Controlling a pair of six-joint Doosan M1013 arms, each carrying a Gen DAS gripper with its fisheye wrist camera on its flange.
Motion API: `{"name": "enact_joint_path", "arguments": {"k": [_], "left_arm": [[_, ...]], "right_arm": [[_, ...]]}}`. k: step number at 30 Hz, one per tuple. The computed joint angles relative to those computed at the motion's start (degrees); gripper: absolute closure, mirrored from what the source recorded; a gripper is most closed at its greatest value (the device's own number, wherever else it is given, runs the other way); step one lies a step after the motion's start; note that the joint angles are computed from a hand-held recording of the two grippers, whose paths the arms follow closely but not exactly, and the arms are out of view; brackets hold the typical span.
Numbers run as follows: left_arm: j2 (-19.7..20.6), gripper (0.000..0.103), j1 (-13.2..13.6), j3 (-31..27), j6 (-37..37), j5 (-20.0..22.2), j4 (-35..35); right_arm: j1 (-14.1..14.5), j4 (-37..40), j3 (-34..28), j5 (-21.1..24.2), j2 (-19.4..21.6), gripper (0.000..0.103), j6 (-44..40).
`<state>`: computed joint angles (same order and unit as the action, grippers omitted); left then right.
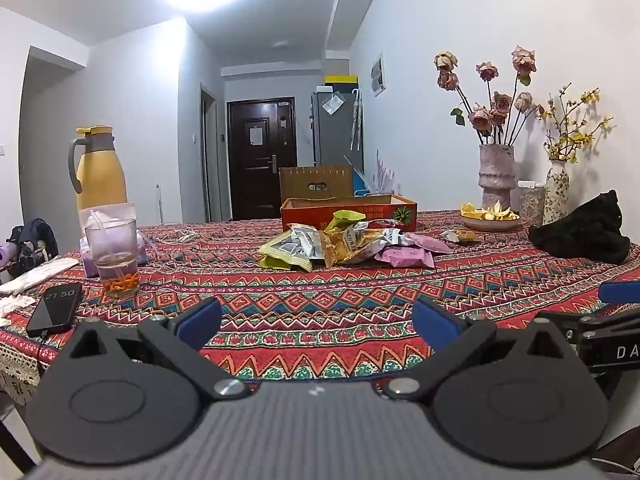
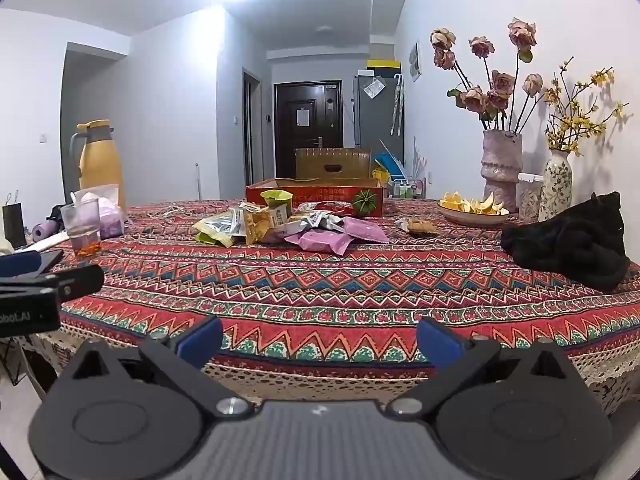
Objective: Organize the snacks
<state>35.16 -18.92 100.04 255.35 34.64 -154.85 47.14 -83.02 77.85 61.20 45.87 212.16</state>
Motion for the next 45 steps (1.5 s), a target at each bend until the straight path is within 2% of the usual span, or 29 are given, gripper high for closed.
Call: {"name": "enact_joint_path", "arguments": {"k": [39,45], "left_arm": [[0.1,0.000,-0.1,0.1,0.3,0.3,-0.2],[0.6,0.000,-0.1,-1.2,-0.3,-1.5,-0.2]], "right_arm": [[-0.1,-0.1,0.2,-1.0,-0.1,0.000,0.6],[-0.3,-0.8,0.2,-1.0,0.1,0.000,0.9]]}}
